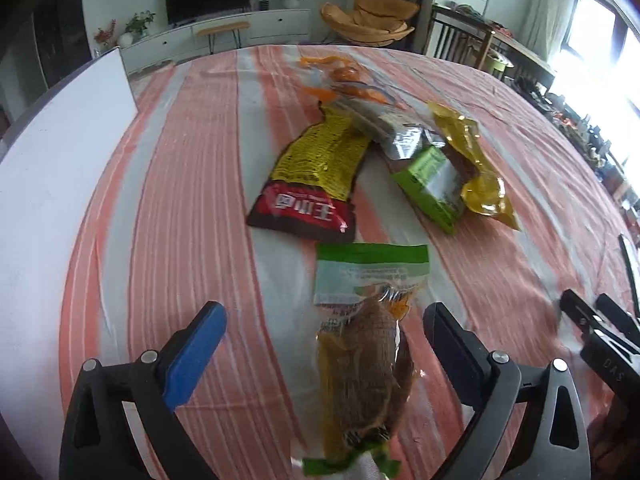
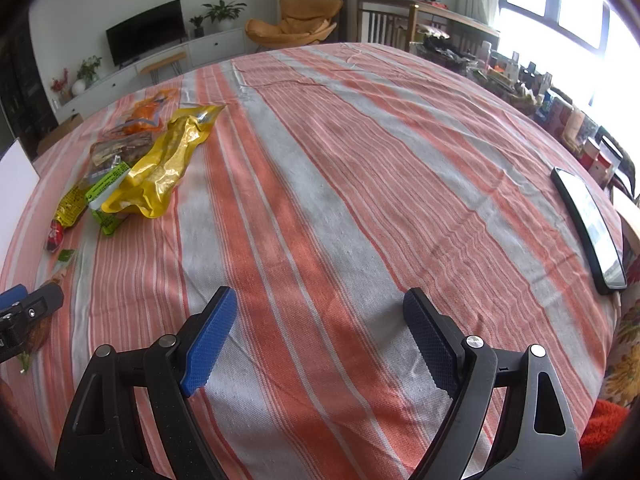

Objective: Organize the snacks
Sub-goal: 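Grasp the yellow foil pouch with the right tool while the left tool holds its bag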

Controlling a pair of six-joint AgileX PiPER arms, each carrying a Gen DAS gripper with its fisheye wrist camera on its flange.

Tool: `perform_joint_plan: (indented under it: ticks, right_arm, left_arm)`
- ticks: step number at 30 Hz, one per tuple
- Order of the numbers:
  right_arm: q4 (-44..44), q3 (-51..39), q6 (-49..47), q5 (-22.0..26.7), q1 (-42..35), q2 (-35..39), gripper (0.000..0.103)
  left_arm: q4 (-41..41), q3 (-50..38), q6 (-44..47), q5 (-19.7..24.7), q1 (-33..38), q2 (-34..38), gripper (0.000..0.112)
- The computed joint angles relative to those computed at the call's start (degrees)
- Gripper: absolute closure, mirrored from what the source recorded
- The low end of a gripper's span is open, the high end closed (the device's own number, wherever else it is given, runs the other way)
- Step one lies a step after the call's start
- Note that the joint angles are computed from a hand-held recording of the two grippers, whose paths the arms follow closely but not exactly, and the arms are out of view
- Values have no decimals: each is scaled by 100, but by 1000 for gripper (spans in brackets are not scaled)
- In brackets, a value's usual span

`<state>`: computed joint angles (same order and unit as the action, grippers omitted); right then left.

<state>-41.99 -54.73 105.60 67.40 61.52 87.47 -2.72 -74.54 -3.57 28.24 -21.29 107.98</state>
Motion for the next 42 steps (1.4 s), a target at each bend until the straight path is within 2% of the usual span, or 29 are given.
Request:
perform_joint_plan:
  ticks: [4,5,21,24,25,26,28,33,37,41,42]
  right_arm:
    - [-1,0,2,-2,1,1,15]
    - [-1,0,2,-2,1,1,15]
    - [-7,52,12,-75,-2,-71,15]
    - [17,205,147,-354,-167,-351,16]
    - [59,249,195,-559,-338,-484,16]
    - [84,321,172,-971,-615,-648,16]
    - [423,171,-472,-1728,-1318,-686,16]
    - [1712,-1349,-2897,-2279,-2409,324,18]
    - [2500,-2775,-4179,-1842,-2670,1384,20]
    - [2824,-3493,-4557,-1405,-2709,2044,24]
    - [2612,-3574,-4488,-1310,-2613,2098,31]
  left_arm:
    - [982,58,-1001,-139,-65,48,14]
    - [1123,141,-1148,-207,-38,22,10]
    - [1329,200,-1400,-407,66,54,9]
    - [1322,209,-1388,-408,70,42,9]
    - [1310,209,-1374,-412,74,43,9]
    - [1315,211,-1380,-410,71,42,9]
    - [1321,210,-1387,-410,69,43,9]
    - [1329,211,-1401,-412,64,45,9]
    - [1338,211,-1412,-412,61,46,9]
    - [1343,212,-1419,-417,59,48,9]
    - [1354,225,-1435,-416,54,35,9]
